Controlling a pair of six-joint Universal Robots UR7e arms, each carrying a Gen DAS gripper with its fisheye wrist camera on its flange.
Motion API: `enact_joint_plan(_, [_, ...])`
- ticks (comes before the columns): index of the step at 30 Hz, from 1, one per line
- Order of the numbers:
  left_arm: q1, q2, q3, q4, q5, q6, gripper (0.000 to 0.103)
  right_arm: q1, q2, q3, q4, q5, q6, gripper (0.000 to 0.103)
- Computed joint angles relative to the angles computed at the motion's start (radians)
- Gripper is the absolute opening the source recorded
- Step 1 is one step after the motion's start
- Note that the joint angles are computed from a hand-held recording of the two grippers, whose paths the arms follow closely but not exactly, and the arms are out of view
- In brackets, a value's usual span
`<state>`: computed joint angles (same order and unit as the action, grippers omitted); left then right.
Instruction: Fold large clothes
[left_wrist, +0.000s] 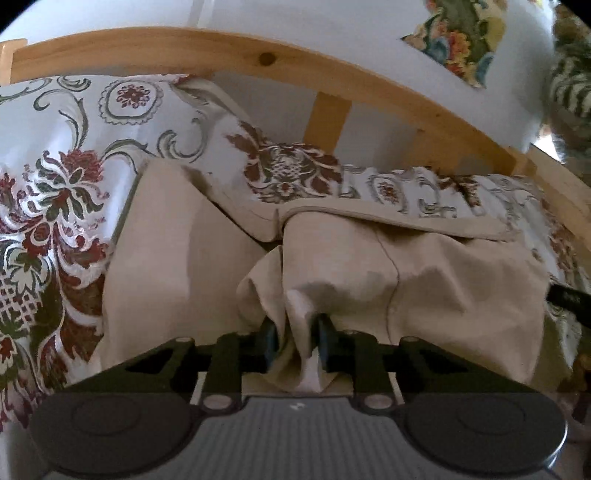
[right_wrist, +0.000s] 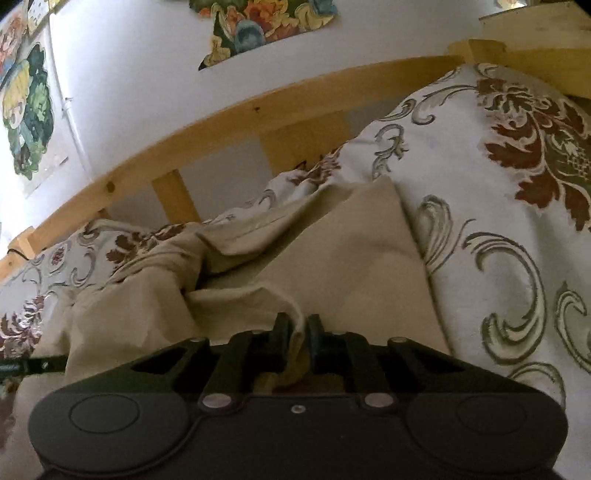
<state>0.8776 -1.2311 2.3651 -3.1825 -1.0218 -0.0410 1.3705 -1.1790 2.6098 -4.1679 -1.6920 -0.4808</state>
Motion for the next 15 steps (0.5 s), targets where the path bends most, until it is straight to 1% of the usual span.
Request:
enact_joint_plan(2, [0.003, -0.02, 0.003, 0.017, -0.021, 0.006, 0.029, 0.031, 0.029, -0.019, -0.054, -0.025, -0.077, 0.007])
enact_joint_plan(4, [0.001, -0.027, 0.011, 0.02, -0.013, 0.015, 0.035, 0.071, 0.067, -0.045, -0.121, -0.052, -0.189, 0.006])
enact_joint_plan(5, [0.0, -0.023, 0.014, 0.016, -0.006, 0.02, 0.037, 0.087, 0.088, -0.06, -0.151, -0.06, -0.246, 0.006])
enact_joint_plan(6, [0.003, -0.018, 0.014, 0.016, -0.008, 0.018, 0.039, 0.101, 0.104, -0.081, -0.147, -0.087, -0.28, 0.006])
enact_joint_plan(7, [0.008, -0.021, 0.016, 0.023, -0.019, 0.005, 0.04, 0.117, 0.11, -0.116, -0.107, -0.138, -0.301, 0.006])
enact_joint_plan(8, [0.01, -0.023, 0.016, 0.029, -0.027, -0.012, 0.042, 0.118, 0.116, -0.129, -0.083, -0.167, -0.311, 0.007])
enact_joint_plan(9, [0.009, -0.027, 0.017, 0.037, -0.028, -0.024, 0.047, 0.11, 0.114, -0.133, -0.064, -0.172, -0.31, 0.011])
enact_joint_plan(10, [0.007, -0.036, 0.02, 0.044, -0.031, -0.029, 0.056, 0.104, 0.098, -0.127, -0.041, -0.163, -0.298, 0.012])
enact_joint_plan(11, [0.001, -0.053, 0.03, 0.046, -0.027, -0.031, 0.064, 0.088, 0.074, -0.108, -0.031, -0.128, -0.283, 0.013])
enact_joint_plan(12, [-0.007, -0.068, 0.043, 0.036, -0.022, -0.028, 0.079, 0.079, 0.052, -0.093, -0.03, -0.1, -0.276, 0.018])
enact_joint_plan(13, [-0.018, -0.087, 0.059, 0.019, -0.017, -0.022, 0.088, 0.079, 0.034, -0.081, -0.028, -0.091, -0.276, 0.024])
enact_joint_plan(15, [-0.042, -0.121, 0.091, -0.036, -0.001, 0.001, 0.091, 0.089, 0.002, -0.06, -0.054, -0.089, -0.28, 0.05])
